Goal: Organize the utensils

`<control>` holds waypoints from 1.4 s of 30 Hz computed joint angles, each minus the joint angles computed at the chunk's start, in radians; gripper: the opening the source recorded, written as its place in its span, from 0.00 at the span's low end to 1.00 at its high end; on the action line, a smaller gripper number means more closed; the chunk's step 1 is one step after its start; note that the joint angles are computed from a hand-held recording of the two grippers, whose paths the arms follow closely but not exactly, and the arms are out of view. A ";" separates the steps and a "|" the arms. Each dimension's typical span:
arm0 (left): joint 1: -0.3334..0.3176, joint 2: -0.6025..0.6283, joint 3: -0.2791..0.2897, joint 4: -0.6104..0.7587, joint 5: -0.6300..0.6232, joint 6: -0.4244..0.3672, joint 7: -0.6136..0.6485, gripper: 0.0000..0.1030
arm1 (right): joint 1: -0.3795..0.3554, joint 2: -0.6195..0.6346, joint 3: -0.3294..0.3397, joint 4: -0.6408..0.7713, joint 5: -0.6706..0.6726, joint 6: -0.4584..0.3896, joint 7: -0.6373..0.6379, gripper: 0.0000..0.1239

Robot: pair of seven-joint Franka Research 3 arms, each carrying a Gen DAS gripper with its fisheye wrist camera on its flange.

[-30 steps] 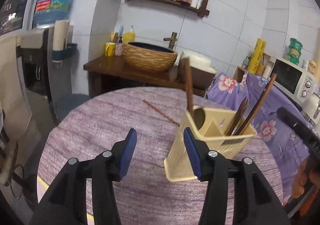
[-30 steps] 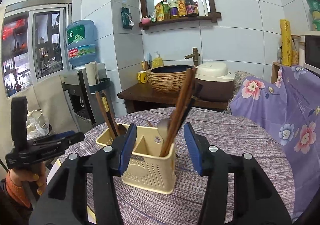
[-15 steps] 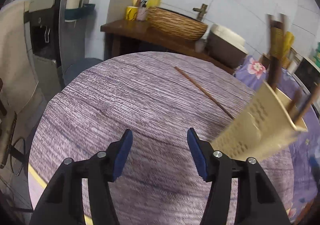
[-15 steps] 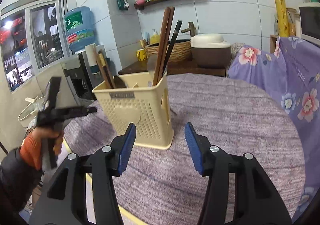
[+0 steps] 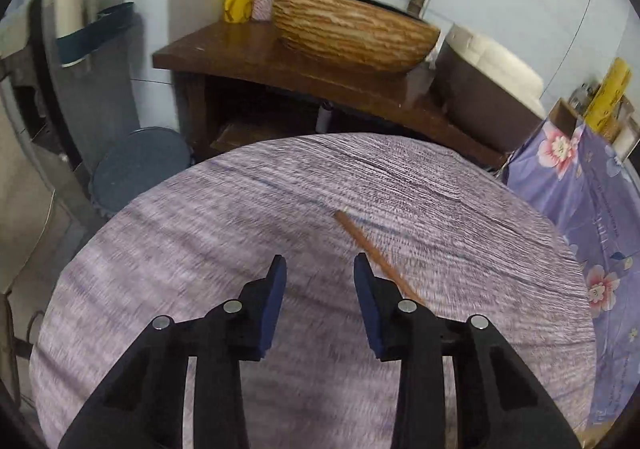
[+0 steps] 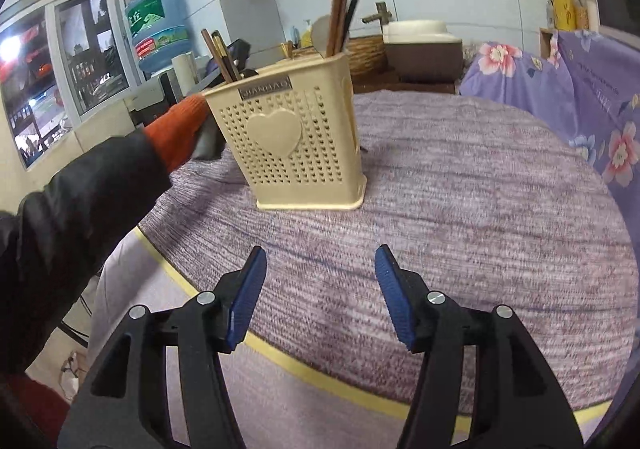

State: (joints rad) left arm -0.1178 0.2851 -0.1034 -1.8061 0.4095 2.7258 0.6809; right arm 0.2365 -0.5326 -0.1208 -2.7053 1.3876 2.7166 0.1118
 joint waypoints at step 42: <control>-0.011 0.099 -0.015 0.186 -0.107 0.139 0.249 0.08 | -0.027 0.069 -0.007 0.020 -0.017 -0.043 0.169 0.46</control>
State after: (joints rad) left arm -0.1288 0.3836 -0.1181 -1.6198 0.3023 2.8650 0.9303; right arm 0.2091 -0.4634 -0.1278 -2.6856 1.3710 2.6732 0.2806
